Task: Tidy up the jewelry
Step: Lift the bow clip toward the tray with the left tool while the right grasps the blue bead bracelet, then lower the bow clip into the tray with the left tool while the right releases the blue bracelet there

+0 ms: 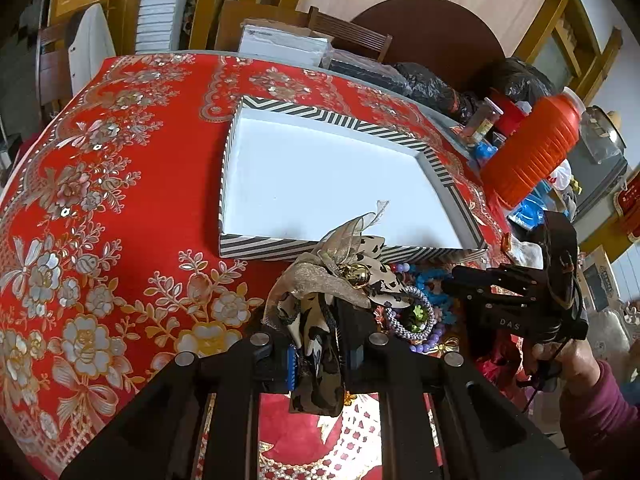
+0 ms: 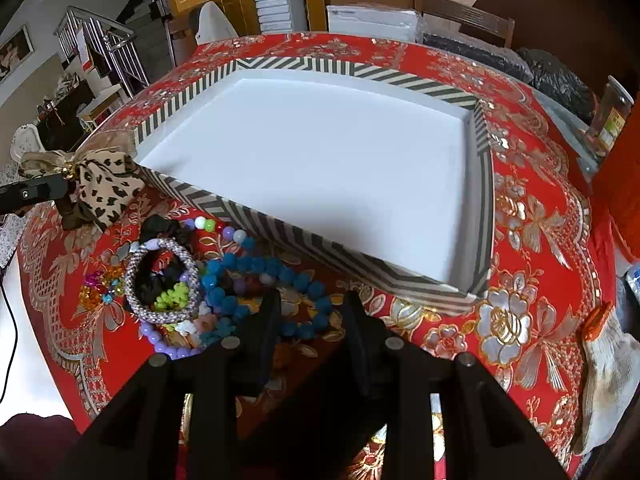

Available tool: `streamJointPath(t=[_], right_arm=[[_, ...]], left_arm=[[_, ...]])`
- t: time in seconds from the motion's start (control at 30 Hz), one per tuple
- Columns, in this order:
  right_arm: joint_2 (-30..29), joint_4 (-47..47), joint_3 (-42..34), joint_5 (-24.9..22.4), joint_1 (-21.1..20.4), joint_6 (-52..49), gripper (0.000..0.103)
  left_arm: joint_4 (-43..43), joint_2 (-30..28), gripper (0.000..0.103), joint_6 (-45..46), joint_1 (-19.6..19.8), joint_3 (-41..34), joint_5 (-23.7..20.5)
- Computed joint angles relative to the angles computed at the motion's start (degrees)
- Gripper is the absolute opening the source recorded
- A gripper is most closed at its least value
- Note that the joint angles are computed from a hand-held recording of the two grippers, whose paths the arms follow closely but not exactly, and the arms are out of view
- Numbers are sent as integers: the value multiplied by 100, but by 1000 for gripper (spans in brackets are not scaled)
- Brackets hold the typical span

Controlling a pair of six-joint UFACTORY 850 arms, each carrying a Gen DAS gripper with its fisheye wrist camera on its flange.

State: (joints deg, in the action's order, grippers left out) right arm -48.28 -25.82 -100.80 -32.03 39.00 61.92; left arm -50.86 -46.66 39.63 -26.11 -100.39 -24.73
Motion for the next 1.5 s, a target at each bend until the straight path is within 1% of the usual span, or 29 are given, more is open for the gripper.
streamJointPath(t=[0.1, 0.17, 0.2, 0.23, 0.27, 0.33, 0.37, 0.43, 0.5, 0.63, 0.73, 0.97, 1.17, 1.3, 1.37, 1.43, 1.5], right_arm=[[-18, 51, -46, -46, -2, -131, 33], [-2, 136, -18, 18, -19, -195, 31], [23, 214, 31, 95, -39, -222, 28], [42, 360, 86, 217, -72, -326, 20], [52, 437, 115, 263, -92, -385, 18], [85, 179, 197, 333, -78, -189, 11], [93, 172, 213, 342, -76, -207, 9], [200, 48, 350, 502, -72, 24, 9], [425, -255, 617, 883, -72, 460, 9], [632, -840, 684, 957, -22, 968, 9], [740, -1058, 681, 1052, -19, 1161, 9], [878, -1682, 574, 904, 23, 1619, 9], [886, -1927, 467, 745, -21, 1802, 9], [749, -1772, 272, 606, -80, 1634, 9], [654, -1573, 166, 610, -126, 1476, 9], [559, -1420, 62, 575, -163, 1311, 9], [477, -1254, -7, 583, -201, 1197, 9]], left_arm=[[-43, 34, 5, 69, -9, 34, 23], [-66, 49, 5, 81, -18, 46, 45], [-86, 49, 5, 84, -17, 41, 43], [-129, 54, 5, 109, -16, 45, 40], [-138, 61, 5, 110, -23, 48, 46], [-167, 95, 5, 147, -32, 82, 75], [-184, 98, 5, 166, -29, 84, 78], [-273, 141, 5, 234, -17, 118, 96], [-373, 181, 5, 300, -2, 138, 122], [-480, 199, 5, 343, 13, 74, 159], [-473, 172, 5, 292, 11, -15, 175], [-479, 69, 5, 222, 3, -259, 143], [-384, -161, 5, 14, -15, -662, 47], [143, -486, 5, -609, -45, -1173, -29], [193, -625, 5, -749, -30, -1379, -129], [343, -867, 5, -1032, -10, -1738, -287], [684, -1031, 5, -1402, -20, -1977, -288]])
